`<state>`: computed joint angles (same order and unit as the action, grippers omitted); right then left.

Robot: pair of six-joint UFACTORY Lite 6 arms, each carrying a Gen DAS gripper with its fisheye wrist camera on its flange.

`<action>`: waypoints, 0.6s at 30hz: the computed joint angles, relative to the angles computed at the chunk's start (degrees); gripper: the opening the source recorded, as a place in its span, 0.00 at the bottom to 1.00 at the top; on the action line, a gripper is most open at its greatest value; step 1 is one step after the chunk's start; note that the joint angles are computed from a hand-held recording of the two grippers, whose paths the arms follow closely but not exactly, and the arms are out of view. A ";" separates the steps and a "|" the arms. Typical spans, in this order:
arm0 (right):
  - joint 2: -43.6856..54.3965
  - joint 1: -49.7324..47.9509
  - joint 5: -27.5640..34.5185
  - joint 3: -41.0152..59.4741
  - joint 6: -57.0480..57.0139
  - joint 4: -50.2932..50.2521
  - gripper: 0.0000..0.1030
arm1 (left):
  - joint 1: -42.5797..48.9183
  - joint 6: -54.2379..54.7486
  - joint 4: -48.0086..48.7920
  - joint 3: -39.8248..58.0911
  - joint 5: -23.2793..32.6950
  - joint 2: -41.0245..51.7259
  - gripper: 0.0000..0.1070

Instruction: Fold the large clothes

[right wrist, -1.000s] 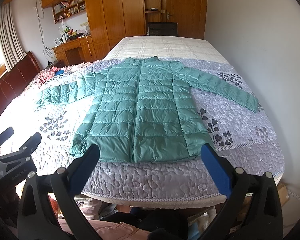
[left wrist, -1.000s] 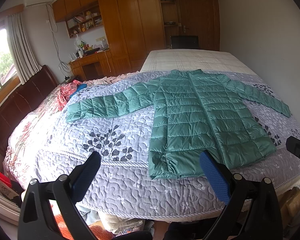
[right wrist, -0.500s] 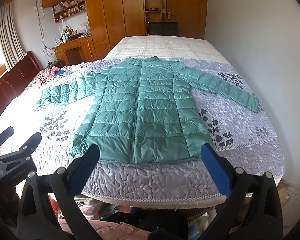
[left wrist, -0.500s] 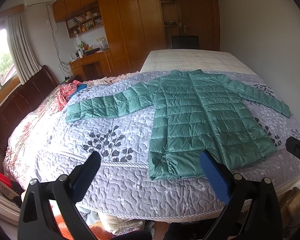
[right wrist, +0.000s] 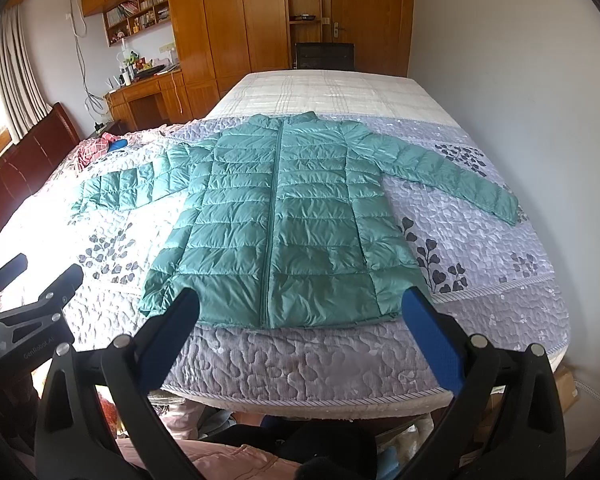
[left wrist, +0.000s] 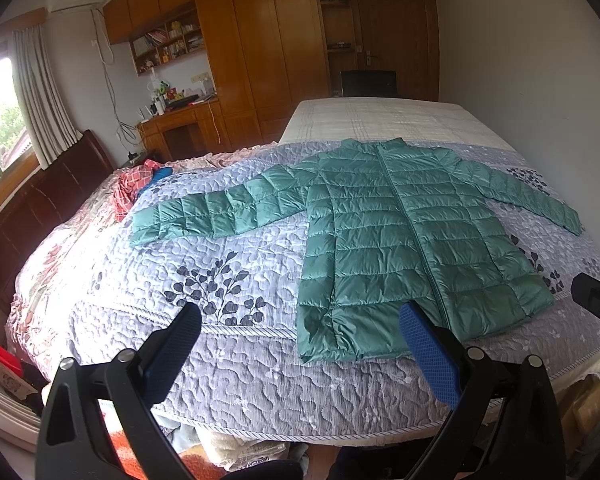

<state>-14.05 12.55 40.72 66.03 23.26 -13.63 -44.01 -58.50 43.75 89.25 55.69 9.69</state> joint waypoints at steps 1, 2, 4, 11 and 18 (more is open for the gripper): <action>0.05 0.00 0.11 0.15 -0.06 0.03 0.97 | 0.04 0.06 -0.03 0.04 0.00 0.00 0.93; 0.11 0.00 0.23 0.31 -0.10 0.07 0.97 | 0.04 0.06 -0.03 0.04 0.00 0.00 0.93; 0.20 0.12 0.39 0.56 0.02 0.00 0.97 | -0.04 -0.11 0.08 -0.01 0.08 -0.03 0.93; 0.84 1.03 -0.13 0.34 1.62 -1.17 0.97 | 0.19 0.14 -0.04 1.01 -0.03 0.96 0.93; 1.82 1.89 -0.24 0.90 3.08 -2.18 0.97 | 0.22 0.23 -0.13 1.28 -0.01 1.13 0.93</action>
<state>-12.23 14.44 40.48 66.93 26.34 -15.81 -43.79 -58.27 43.62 90.53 55.68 10.82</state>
